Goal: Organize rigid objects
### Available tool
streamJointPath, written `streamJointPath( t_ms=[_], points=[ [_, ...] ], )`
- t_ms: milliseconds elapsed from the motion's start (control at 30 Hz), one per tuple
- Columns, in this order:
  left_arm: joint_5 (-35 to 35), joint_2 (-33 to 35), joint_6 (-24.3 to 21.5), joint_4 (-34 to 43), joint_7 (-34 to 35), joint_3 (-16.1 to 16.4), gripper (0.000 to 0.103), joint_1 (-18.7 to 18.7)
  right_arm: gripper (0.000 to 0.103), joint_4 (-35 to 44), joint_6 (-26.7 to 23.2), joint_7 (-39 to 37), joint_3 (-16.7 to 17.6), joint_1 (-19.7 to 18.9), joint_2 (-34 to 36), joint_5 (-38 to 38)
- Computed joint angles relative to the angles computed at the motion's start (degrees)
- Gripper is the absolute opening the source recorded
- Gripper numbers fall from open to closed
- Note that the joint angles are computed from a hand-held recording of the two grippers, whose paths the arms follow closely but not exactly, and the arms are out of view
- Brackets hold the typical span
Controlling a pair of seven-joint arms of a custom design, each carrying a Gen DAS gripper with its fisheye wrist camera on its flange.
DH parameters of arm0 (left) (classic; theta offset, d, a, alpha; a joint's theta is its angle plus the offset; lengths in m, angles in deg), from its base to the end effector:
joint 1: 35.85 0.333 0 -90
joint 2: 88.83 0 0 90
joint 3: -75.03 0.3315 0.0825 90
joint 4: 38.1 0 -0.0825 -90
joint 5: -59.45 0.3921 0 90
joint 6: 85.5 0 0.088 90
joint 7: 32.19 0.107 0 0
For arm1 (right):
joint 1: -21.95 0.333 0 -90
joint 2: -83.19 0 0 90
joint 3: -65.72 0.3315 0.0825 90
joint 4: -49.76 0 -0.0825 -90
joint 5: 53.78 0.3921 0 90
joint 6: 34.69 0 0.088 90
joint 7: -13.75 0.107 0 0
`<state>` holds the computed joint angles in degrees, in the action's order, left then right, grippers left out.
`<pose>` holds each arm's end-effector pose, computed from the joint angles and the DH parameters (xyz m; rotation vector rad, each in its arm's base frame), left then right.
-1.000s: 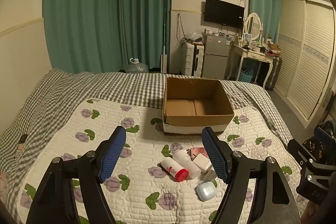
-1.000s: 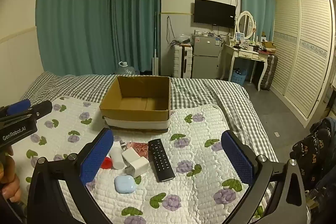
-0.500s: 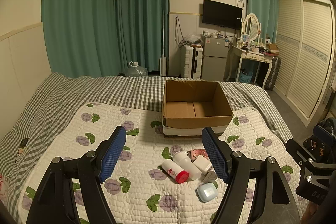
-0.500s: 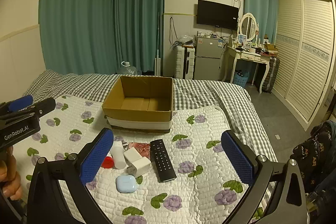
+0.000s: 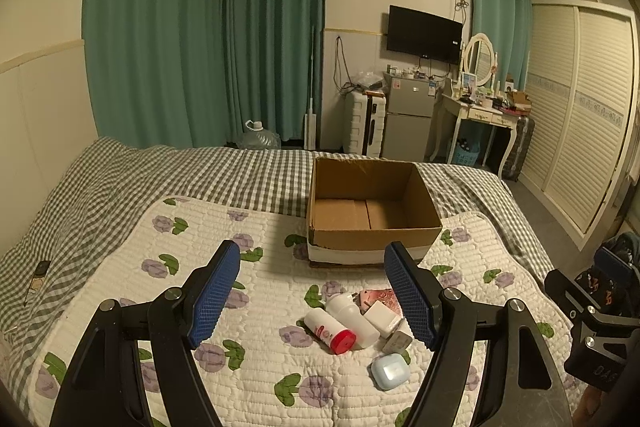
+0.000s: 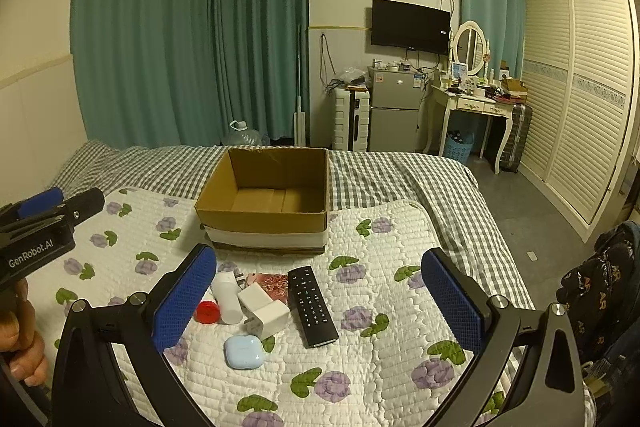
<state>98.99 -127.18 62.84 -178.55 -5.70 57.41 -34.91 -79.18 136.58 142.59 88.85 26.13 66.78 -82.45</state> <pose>0.3785 -0.1548 0.6114 -1.8085 1.2740 -0.7497 0.4364 0.2881 0.5952 -1.7681 1.3024 -0.7336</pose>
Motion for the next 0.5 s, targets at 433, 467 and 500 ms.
streamJointPath(
  t_ms=[433,467,500],
  points=[
    [0.33,1.15,0.42,0.35,-0.25,0.22,0.077,0.22,0.103,1.04,-0.5,0.36,-0.08,0.54,0.84,-0.37],
    [0.56,1.26,0.37,0.4,-0.35,0.11,0.077,0.41,0.103,1.22,-0.32,1.31,0.39,-0.03,0.98,-1.23],
    [0.75,1.41,0.38,0.48,-0.43,0.06,0.077,0.54,0.103,1.37,-0.1,1.84,0.48,-0.27,1.26,-1.78]
  ],
)
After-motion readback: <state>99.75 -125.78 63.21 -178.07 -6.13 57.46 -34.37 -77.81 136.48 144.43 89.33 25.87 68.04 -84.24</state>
